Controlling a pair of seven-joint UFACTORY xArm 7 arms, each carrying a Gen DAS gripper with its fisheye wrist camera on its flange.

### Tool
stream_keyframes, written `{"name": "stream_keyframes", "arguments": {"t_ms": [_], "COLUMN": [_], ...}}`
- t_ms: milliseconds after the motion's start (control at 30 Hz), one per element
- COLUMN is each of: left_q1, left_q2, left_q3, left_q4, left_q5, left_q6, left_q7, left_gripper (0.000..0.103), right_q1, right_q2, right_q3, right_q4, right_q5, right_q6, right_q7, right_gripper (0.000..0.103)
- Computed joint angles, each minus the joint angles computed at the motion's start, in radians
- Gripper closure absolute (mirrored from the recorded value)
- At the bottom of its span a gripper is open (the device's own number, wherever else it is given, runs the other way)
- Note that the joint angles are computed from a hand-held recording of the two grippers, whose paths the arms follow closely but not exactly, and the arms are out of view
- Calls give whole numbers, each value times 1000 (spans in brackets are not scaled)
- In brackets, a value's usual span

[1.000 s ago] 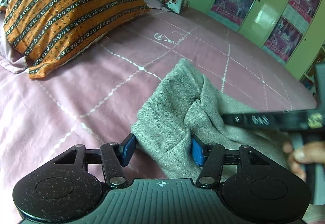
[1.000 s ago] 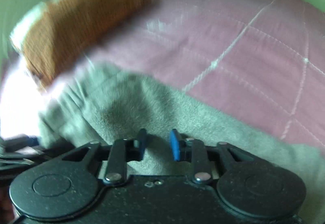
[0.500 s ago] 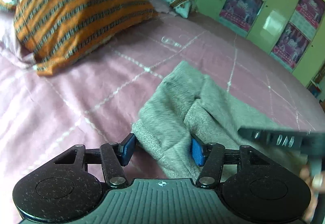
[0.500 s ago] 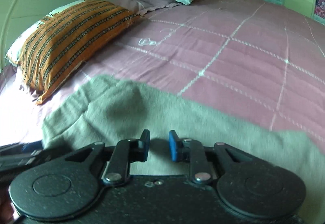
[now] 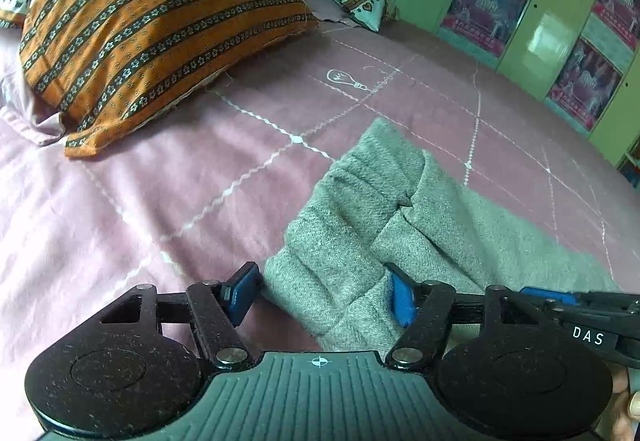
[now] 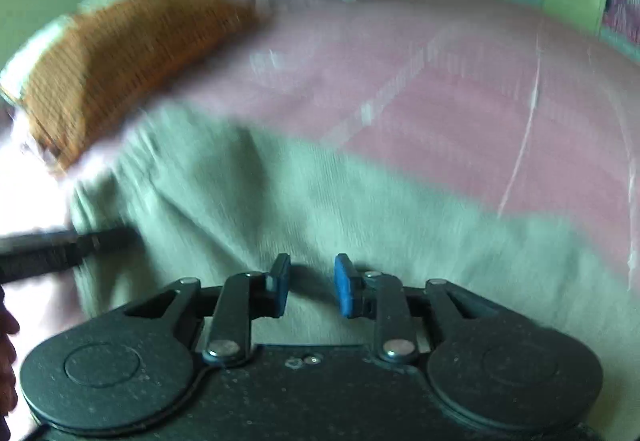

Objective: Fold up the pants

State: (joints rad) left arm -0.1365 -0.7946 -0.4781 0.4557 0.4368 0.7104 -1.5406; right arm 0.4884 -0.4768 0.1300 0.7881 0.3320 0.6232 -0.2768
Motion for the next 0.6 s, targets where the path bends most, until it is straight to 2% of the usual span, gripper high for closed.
{"name": "stream_keyframes", "arguments": {"t_ms": [67, 167, 333, 367, 400, 433, 500, 533, 600], "left_q1": [-9, 5, 48, 51, 54, 49, 26, 21, 28], "left_q2": [-21, -20, 82, 93, 104, 112, 105, 83, 45], "left_q3": [-1, -24, -25, -16, -8, 0, 20, 15, -12], "left_q4": [25, 64, 69, 64, 68, 79, 103, 112, 135], "left_q5": [-9, 7, 67, 72, 80, 80, 69, 70, 95], "left_q6": [36, 74, 30, 14, 9, 17, 55, 75, 103], "left_q7": [3, 6, 1, -8, -7, 2, 32, 28, 13], "left_gripper": [41, 42, 40, 35, 33, 33, 35, 38, 39], "right_q1": [11, 27, -35, -78, -81, -60, -94, -94, -43], "right_q2": [7, -55, -134, -122, -72, -29, 6, 18, -10], "right_q3": [-9, -51, -81, -51, -54, -72, -20, -17, -83], "right_q4": [-3, -18, -53, -56, -33, -29, -32, -11, 0], "right_q5": [9, 64, 28, 21, -26, -38, -32, -50, 37], "right_q6": [-24, -47, -34, -29, 10, 7, -66, -53, -29], "right_q7": [-26, -68, -82, -80, -39, -26, -69, -42, -70], "right_gripper": [87, 89, 85, 84, 85, 85, 85, 84, 88]}}
